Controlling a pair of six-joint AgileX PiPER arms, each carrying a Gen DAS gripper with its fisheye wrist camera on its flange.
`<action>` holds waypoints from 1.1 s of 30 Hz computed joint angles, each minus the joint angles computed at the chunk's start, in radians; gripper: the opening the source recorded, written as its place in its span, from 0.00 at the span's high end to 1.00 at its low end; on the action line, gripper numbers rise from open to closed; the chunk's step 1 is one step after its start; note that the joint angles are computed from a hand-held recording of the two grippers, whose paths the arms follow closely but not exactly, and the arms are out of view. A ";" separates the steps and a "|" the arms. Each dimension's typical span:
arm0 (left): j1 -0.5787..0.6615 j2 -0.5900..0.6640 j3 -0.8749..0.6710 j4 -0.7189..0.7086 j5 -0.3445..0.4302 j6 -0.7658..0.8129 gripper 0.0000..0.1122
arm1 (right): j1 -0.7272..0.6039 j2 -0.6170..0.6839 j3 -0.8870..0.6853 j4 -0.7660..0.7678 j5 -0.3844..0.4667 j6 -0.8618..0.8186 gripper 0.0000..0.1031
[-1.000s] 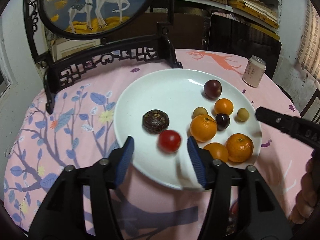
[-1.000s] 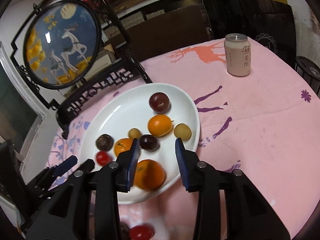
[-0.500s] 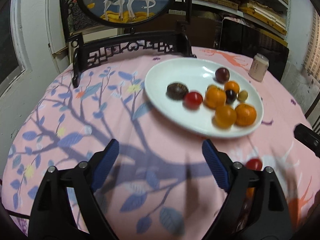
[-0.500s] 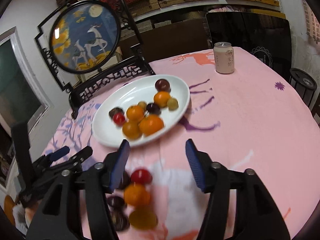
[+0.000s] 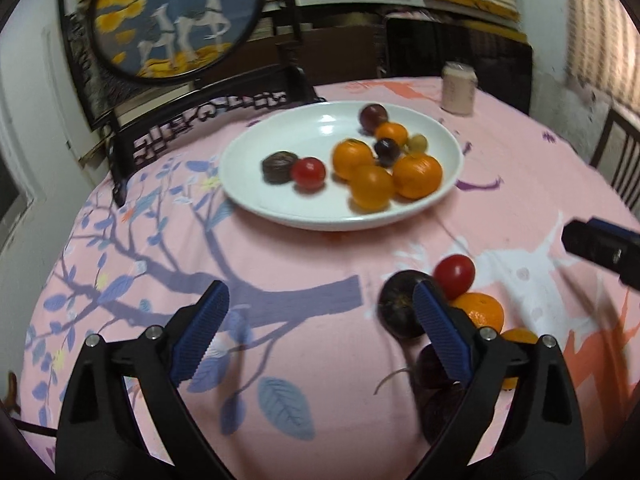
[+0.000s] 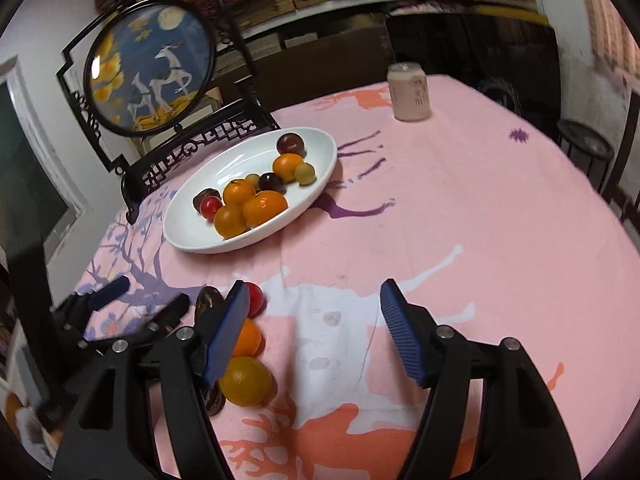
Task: Organize fruits
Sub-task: 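Grasp the dark purple plum with the left tool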
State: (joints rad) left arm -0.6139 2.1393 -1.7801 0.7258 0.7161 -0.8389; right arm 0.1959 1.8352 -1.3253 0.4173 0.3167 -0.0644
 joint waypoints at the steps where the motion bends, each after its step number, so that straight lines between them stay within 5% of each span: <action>1: -0.007 0.012 -0.014 0.009 0.013 0.005 0.15 | -0.008 0.004 -0.005 0.031 0.010 -0.021 0.34; 6: -0.014 0.051 -0.066 0.041 0.038 -0.001 0.14 | -0.008 -0.001 -0.002 0.027 0.010 -0.015 0.34; 15: 0.001 0.023 -0.035 -0.054 -0.039 0.069 0.14 | -0.010 0.002 -0.006 0.018 0.019 -0.004 0.34; 22: -0.004 0.068 -0.088 -0.035 0.034 0.106 0.11 | -0.010 0.002 -0.008 0.012 0.022 0.003 0.34; 28: 0.037 -0.001 0.021 0.129 0.136 -0.124 0.11 | -0.017 -0.001 -0.002 0.048 0.022 -0.030 0.34; 33: 0.093 -0.071 0.102 -0.043 -0.033 -0.054 0.12 | -0.021 -0.004 0.000 0.108 0.031 -0.089 0.34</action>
